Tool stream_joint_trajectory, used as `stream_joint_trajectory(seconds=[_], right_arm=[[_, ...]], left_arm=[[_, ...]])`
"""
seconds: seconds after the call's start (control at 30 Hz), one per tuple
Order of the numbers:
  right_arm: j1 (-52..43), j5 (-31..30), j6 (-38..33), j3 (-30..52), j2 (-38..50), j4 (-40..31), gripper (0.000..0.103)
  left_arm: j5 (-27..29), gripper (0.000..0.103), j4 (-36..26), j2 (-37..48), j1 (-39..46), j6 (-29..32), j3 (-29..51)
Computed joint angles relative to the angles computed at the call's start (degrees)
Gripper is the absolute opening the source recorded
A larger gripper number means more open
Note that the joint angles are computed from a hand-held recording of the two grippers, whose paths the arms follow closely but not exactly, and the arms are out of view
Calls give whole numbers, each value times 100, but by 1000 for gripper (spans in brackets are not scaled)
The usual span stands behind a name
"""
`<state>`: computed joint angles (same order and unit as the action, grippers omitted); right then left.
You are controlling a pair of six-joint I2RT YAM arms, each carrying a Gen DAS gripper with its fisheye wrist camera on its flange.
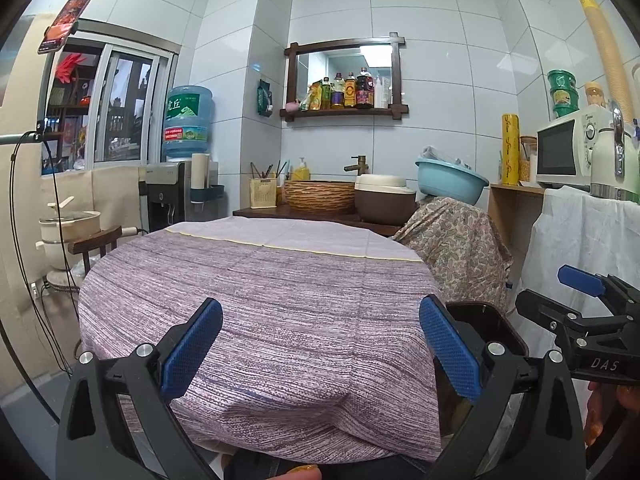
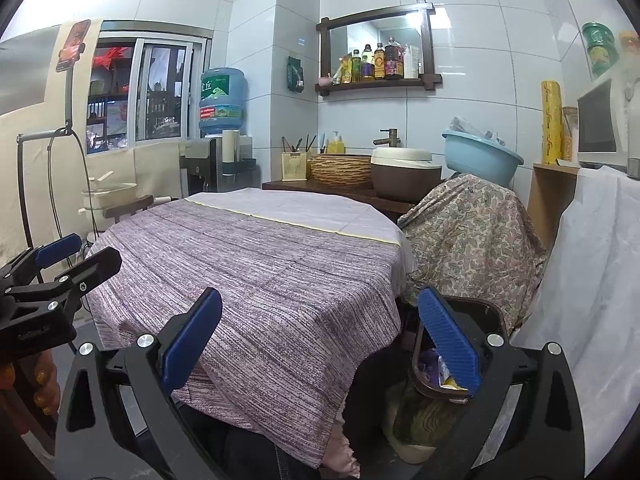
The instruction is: Collect trash
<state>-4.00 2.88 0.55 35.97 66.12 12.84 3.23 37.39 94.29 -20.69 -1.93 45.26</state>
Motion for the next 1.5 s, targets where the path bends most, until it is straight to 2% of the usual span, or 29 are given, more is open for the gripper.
stream_joint_trajectory(seconds=[1.5], right_arm=[[12,90,-9,51,193,17,97]], left_arm=[[230,98,-229,32,98,37,105]])
